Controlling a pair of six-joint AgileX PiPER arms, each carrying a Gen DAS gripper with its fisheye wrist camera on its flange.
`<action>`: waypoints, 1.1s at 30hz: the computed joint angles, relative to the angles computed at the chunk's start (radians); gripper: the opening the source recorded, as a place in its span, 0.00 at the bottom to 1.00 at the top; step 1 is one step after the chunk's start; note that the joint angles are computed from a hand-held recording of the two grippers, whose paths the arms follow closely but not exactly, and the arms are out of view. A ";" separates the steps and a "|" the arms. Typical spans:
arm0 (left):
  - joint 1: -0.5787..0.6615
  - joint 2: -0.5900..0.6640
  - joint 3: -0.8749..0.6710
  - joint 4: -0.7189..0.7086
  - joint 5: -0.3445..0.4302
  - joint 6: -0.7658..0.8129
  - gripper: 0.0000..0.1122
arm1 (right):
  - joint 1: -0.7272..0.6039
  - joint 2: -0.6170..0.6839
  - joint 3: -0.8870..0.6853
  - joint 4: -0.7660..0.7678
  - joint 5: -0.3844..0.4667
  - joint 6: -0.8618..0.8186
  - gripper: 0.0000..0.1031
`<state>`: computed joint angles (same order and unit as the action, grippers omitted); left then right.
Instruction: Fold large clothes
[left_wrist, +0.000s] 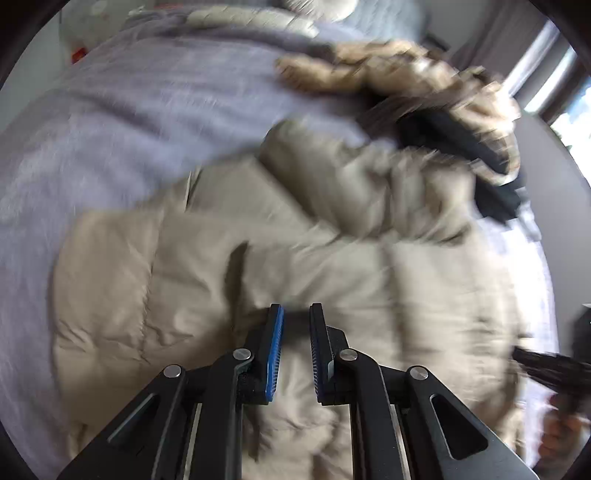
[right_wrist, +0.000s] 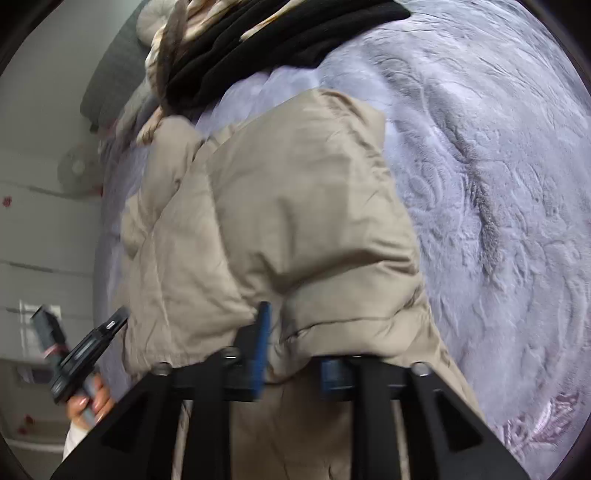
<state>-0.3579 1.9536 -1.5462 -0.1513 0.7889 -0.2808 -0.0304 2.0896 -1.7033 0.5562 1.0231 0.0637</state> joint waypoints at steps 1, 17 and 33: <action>0.011 0.016 0.022 -0.041 -0.016 0.011 0.13 | 0.004 -0.006 -0.025 -0.005 0.048 -0.011 0.61; 0.021 0.010 0.079 -0.083 -0.070 0.072 0.13 | -0.085 0.098 -0.176 -0.033 0.013 0.058 0.30; -0.025 -0.112 0.118 0.098 -0.040 -0.083 0.13 | 0.013 -0.054 0.021 -0.361 -0.116 0.132 0.34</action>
